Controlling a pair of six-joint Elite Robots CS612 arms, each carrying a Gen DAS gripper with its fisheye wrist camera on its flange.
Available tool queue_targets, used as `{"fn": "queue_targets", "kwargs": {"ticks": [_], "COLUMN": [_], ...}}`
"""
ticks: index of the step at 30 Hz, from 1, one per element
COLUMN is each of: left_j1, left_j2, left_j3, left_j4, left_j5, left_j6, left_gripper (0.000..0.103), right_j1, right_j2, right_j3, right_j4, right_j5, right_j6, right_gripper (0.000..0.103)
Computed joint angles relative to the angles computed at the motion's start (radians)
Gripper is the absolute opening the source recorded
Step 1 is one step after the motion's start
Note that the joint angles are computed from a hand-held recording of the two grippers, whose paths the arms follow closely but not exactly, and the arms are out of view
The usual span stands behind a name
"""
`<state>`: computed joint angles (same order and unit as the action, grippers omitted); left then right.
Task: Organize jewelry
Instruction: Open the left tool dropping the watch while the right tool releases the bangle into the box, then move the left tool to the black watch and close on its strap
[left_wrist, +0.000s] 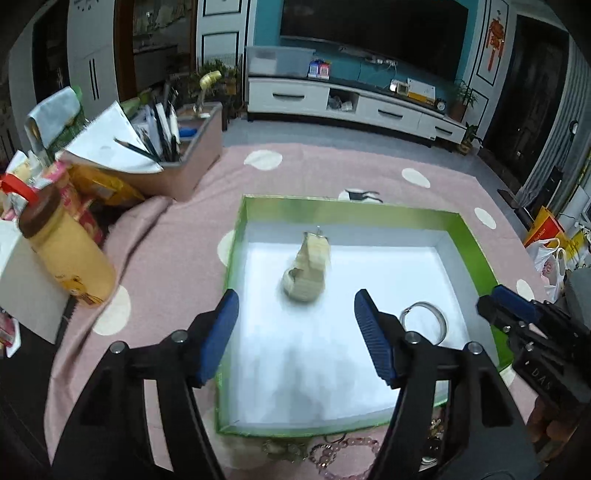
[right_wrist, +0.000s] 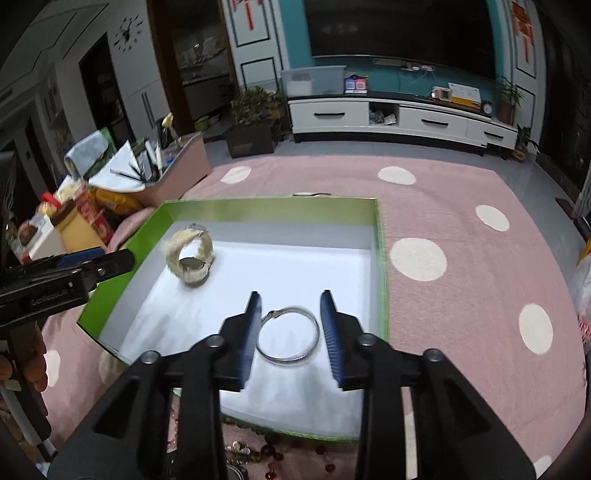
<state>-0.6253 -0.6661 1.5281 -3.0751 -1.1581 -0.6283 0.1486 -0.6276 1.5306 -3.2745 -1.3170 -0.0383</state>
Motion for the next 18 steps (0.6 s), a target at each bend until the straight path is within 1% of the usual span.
{"fn": "queue_targets", "kwargs": {"ticks": [2, 4, 5, 6, 9, 14, 18], "left_j1": [-0.004, -0.007, -0.01, -0.013, -0.018, -0.029, -0.036], "left_j2": [-0.016, -0.03, -0.036, -0.045, -0.071, -0.101, -0.116], "left_j3": [0.028, 0.055, 0.066, 0.083, 0.138, 0.214, 0.272], "left_j4": [-0.021, -0.041, -0.043, -0.044, -0.059, -0.051, -0.073], "left_j5": [0.008, 0.015, 0.023, 0.034, 0.038, 0.05, 0.036], "left_j6": [-0.01, -0.012, -0.017, -0.028, -0.069, -0.148, -0.209], "left_gripper": [0.077, 0.078, 0.081, 0.082, 0.086, 0.086, 0.086], "right_j1": [-0.007, -0.015, -0.019, -0.023, -0.033, -0.049, -0.058], "right_j2": [-0.009, -0.022, -0.029, -0.036, -0.052, -0.078, -0.097], "right_j3": [0.016, 0.041, 0.055, 0.071, 0.106, 0.167, 0.215], "right_j4": [-0.012, -0.024, -0.032, -0.043, -0.063, -0.093, -0.113], "right_j5": [0.006, 0.015, 0.017, 0.017, 0.024, 0.034, 0.044], "right_j6": [0.009, 0.019, 0.023, 0.028, 0.039, 0.054, 0.05], "right_gripper": [0.035, 0.037, 0.039, 0.041, 0.043, 0.043, 0.043]}}
